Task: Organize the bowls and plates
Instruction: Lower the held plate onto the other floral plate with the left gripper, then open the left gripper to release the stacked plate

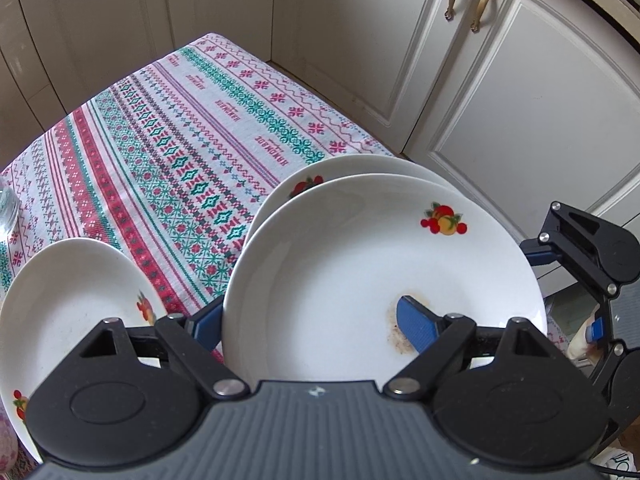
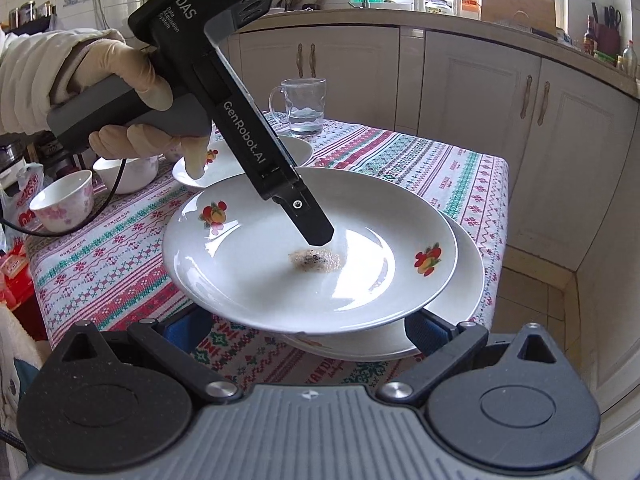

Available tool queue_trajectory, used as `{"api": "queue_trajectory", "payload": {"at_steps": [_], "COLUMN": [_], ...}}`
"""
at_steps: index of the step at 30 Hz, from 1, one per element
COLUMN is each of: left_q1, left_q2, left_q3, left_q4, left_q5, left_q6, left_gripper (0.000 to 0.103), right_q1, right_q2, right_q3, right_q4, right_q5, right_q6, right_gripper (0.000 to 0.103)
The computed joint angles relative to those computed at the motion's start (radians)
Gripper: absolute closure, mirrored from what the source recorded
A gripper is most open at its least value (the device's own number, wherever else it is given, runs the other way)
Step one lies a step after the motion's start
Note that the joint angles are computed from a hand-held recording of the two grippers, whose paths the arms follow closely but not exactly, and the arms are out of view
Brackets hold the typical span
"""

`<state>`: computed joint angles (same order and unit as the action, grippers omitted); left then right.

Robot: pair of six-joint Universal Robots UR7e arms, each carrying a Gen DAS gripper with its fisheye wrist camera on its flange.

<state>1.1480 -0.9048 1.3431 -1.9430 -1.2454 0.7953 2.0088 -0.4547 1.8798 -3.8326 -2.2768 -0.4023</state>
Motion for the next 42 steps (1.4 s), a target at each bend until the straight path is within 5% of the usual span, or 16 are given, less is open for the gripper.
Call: {"api": "queue_trajectory", "payload": {"at_steps": [7,22,42], "left_q1": [-0.002,-0.015,-0.004], "left_q2": [0.012,0.034,0.049], "left_q3": [-0.009,-0.005,-0.027], "left_q4": [-0.009,-0.033,-0.002], "left_q5": [0.017,0.061,0.028], "left_q6": [0.008,0.048,0.036], "left_gripper": [0.015,0.014,0.014], "right_q1": [-0.019,0.017,0.045], "right_q2": [-0.011,-0.037,-0.039], "right_q3": [-0.009,-0.043,-0.046], "right_q4": [0.044,0.216,0.307], "right_q5": [0.010,-0.098,-0.207], "right_q6": [0.053,0.175,0.277], "right_gripper": [0.000,0.000,0.000]}}
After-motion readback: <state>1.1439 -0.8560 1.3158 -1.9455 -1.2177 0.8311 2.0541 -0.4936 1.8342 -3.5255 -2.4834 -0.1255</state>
